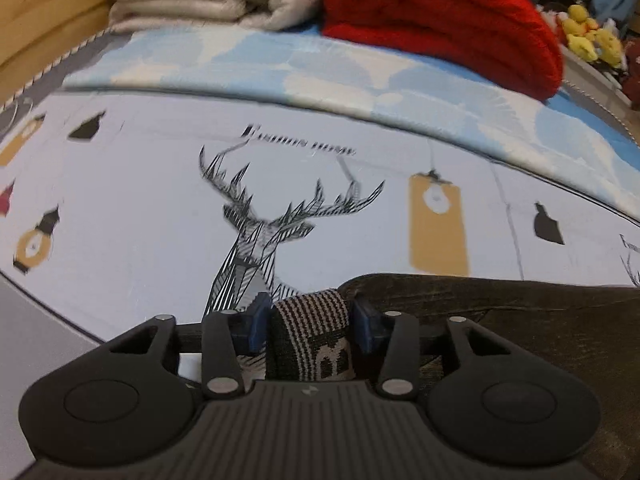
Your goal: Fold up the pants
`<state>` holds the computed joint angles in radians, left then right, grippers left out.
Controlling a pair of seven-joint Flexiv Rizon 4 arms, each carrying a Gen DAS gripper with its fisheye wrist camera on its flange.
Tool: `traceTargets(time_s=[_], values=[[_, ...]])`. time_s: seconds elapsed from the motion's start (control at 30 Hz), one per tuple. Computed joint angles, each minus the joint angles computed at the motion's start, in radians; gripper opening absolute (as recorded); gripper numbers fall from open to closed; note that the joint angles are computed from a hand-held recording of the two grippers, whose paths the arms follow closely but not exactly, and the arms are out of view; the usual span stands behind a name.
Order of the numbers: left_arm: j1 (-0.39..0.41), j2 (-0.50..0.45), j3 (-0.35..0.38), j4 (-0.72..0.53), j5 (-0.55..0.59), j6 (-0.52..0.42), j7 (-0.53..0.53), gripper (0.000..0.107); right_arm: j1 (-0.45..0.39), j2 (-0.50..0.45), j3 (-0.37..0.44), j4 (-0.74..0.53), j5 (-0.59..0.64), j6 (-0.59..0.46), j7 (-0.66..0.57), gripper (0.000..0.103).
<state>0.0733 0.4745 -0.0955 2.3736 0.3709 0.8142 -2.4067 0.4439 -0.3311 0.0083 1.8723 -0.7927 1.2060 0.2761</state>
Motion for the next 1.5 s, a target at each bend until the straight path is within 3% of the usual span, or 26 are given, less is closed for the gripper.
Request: traceTargets(time_s=[0.03, 0.1, 0.13, 0.2, 0.27, 0.37, 0.43, 0.47, 0.53, 0.6, 0.67, 0.73, 0.9, 1.07, 1.17, 1.3, 1.37, 1.5], values=[[0.01, 0.002, -0.012, -0.012, 0.008, -0.029, -0.012, 0.051, -0.014, 0.004, 0.009, 0.014, 0.007, 0.025, -0.033, 0.026], [0.039, 0.018, -0.065, -0.058, 0.065, -0.122, -0.064, 0.05, -0.01, 0.038, 0.002, 0.031, -0.037, -0.027, -0.088, 0.026], [0.034, 0.025, -0.064, -0.066, 0.07, -0.128, -0.075, 0.051, -0.008, 0.062, -0.002, 0.04, -0.07, -0.078, -0.106, 0.026], [-0.008, 0.04, -0.018, -0.053, 0.034, -0.052, -0.058, 0.051, -0.033, 0.116, -0.004, 0.079, -0.141, -0.113, -0.085, 0.028], [-0.083, 0.032, 0.044, -0.024, -0.048, 0.04, 0.058, 0.051, -0.073, 0.179, 0.008, 0.128, -0.18, -0.151, -0.076, 0.031], [-0.191, -0.013, 0.095, 0.012, -0.194, 0.087, 0.284, 0.051, -0.144, 0.255, 0.048, 0.21, -0.131, -0.171, -0.156, 0.031], [-0.211, -0.038, 0.088, 0.019, -0.246, 0.031, 0.382, 0.051, -0.189, 0.277, 0.075, 0.244, -0.036, -0.169, -0.257, 0.031], [-0.191, -0.042, 0.06, 0.011, -0.227, -0.028, 0.382, 0.048, -0.202, 0.281, 0.089, 0.252, 0.026, -0.171, -0.317, 0.033], [-0.169, -0.029, 0.028, 0.022, -0.181, -0.054, 0.371, 0.04, -0.233, 0.299, 0.129, 0.275, 0.212, -0.2, -0.485, 0.029], [-0.149, -0.01, -0.014, -0.006, -0.163, -0.128, 0.306, 0.041, -0.251, 0.34, 0.117, 0.327, 0.236, -0.121, -0.541, 0.025], [-0.125, 0.023, -0.08, -0.059, -0.106, -0.225, 0.193, 0.043, -0.268, 0.397, 0.129, 0.335, 0.185, -0.208, -0.536, 0.032], [-0.141, 0.061, -0.075, -0.074, -0.127, -0.236, 0.124, 0.046, -0.305, 0.472, 0.141, 0.377, 0.116, -0.215, -0.485, 0.04], [-0.166, 0.195, -0.089, -0.137, -0.186, -0.373, -0.016, 0.052, -0.336, 0.696, 0.158, 0.478, 0.348, -0.281, -0.608, 0.043], [-0.239, 0.323, -0.117, -0.136, -0.215, -0.431, -0.014, 0.068, -0.344, 0.912, 0.173, 0.555, 0.56, -0.426, -0.708, 0.045], [-0.286, 0.392, -0.142, -0.085, -0.231, -0.506, -0.009, 0.07, -0.339, 1.027, 0.172, 0.589, 0.651, -0.532, -0.78, 0.049], [-0.322, 0.439, -0.114, -0.037, -0.28, -0.698, -0.014, 0.067, -0.326, 1.076, 0.167, 0.584, 0.747, -0.686, -0.835, 0.053], [-0.318, 0.497, -0.089, -0.006, -0.279, -0.71, -0.026, 0.068, -0.32, 1.07, 0.158, 0.582, 0.783, -0.73, -0.862, 0.053], [-0.286, 0.569, -0.034, 0.055, -0.329, -0.714, -0.062, 0.068, -0.334, 1.055, 0.156, 0.579, 0.806, -0.724, -0.883, 0.054]])
